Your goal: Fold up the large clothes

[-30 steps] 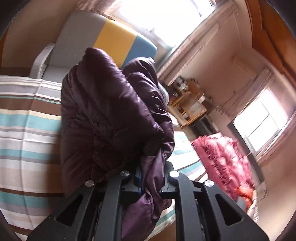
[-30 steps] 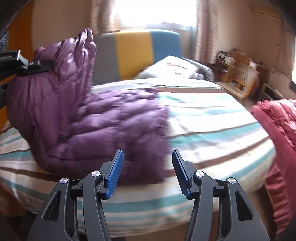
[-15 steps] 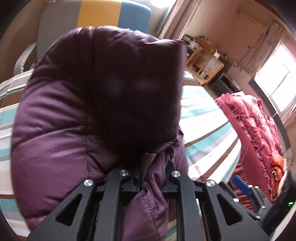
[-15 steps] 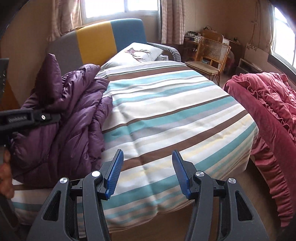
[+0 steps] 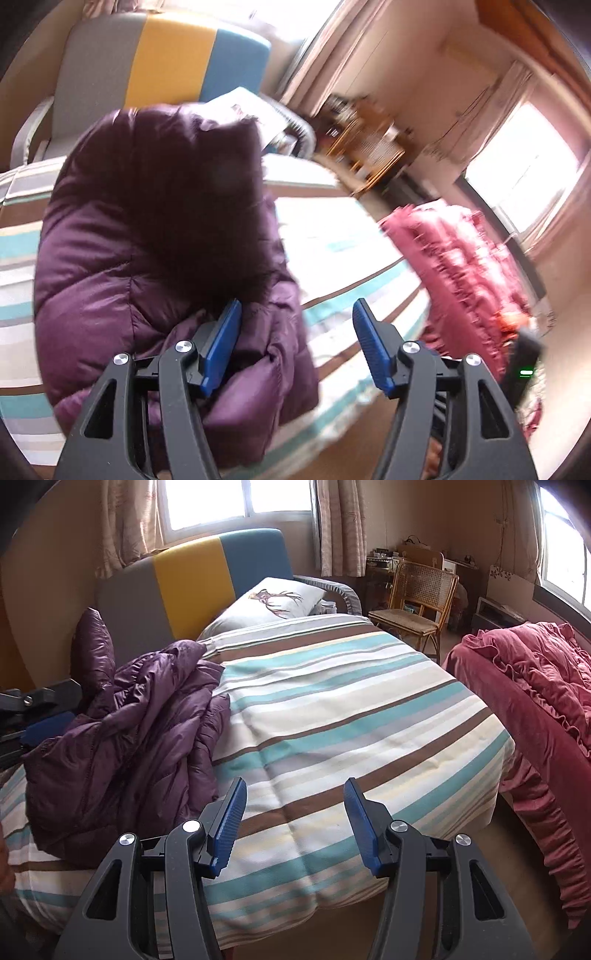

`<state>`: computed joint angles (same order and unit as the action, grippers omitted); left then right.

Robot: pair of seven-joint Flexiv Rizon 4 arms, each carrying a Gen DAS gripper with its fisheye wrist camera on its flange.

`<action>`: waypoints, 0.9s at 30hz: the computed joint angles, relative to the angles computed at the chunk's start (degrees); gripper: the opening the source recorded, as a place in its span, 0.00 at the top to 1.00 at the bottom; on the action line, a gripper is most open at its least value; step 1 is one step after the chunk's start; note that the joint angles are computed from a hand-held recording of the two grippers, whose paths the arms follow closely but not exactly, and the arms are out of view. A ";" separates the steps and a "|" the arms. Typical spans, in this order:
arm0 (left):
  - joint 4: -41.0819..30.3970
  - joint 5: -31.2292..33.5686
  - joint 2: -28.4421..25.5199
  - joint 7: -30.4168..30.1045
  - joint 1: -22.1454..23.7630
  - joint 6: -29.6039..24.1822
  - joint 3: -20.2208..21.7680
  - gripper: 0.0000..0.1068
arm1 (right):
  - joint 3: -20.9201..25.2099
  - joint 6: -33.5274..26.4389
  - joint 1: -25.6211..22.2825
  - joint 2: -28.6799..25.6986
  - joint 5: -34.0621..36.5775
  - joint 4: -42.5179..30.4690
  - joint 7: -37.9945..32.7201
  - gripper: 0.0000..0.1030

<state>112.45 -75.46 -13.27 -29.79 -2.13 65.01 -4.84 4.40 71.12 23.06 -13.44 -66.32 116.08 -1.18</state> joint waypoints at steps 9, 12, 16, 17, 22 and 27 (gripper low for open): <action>3.36 -3.92 3.04 -0.52 3.46 6.69 5.55 0.36 | -0.07 9.17 1.08 -0.76 -8.02 -5.34 2.48 0.47; 4.64 1.99 1.43 -4.32 5.54 11.05 6.77 0.36 | -0.01 12.86 2.65 -2.80 -8.08 -8.93 0.30 0.47; 7.06 6.06 0.54 -5.79 8.28 12.64 5.87 0.38 | 2.57 12.17 5.26 -6.38 1.68 -13.52 -12.05 0.47; 7.46 4.92 0.47 -4.67 8.85 12.52 5.03 0.38 | 3.66 11.04 5.60 -7.26 4.67 -14.59 -15.84 0.47; 8.60 -0.50 0.01 -0.02 7.65 14.13 2.23 0.41 | 7.79 -0.06 7.96 -11.10 16.34 -20.44 -32.61 0.64; 9.15 -7.53 1.05 7.30 4.65 15.19 1.56 0.49 | 5.65 -4.02 10.41 -9.73 21.17 -18.91 -35.77 0.86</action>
<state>121.61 -82.99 -12.23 -22.49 2.52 80.19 -3.28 10.05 67.10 33.47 -23.17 -45.15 97.17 -36.95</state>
